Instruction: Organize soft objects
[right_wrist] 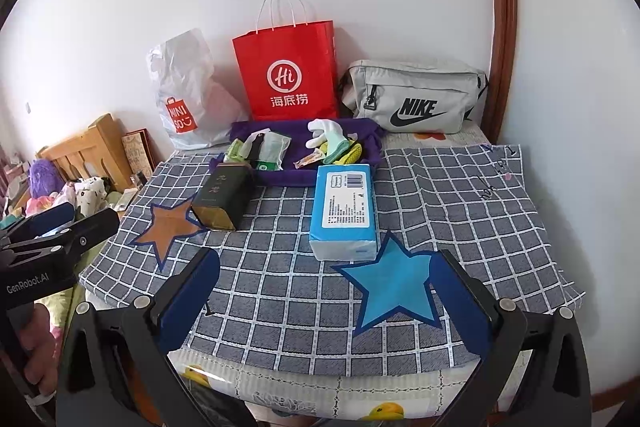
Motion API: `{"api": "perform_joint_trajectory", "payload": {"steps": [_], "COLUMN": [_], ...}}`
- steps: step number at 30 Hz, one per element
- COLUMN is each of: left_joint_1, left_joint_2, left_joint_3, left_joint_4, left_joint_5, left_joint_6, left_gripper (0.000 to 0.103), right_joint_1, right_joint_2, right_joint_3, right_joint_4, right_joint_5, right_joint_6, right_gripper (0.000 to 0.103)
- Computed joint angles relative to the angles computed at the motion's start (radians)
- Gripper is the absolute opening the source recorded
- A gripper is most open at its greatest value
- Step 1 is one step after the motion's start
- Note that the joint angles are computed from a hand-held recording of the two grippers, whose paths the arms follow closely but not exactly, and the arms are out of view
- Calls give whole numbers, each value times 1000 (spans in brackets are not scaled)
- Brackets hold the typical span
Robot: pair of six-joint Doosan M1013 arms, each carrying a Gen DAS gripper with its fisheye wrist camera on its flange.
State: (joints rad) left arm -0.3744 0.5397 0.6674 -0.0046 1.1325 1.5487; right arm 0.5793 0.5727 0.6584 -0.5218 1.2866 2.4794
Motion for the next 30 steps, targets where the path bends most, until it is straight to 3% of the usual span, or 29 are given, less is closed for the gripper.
{"api": "perform_joint_trajectory", "payload": {"steps": [30], "left_joint_1": [2], "left_joint_2": [-3], "left_joint_3": [8], "left_joint_4": [4], "left_joint_5": [1], "left_joint_6": [-7], "left_gripper": [100], "right_joint_1": [3], "right_joint_2": [0], "right_joint_3": [-1], "right_joint_4": [-13], "right_joint_5": [-1], "right_joint_6": [2], "right_gripper": [103]}}
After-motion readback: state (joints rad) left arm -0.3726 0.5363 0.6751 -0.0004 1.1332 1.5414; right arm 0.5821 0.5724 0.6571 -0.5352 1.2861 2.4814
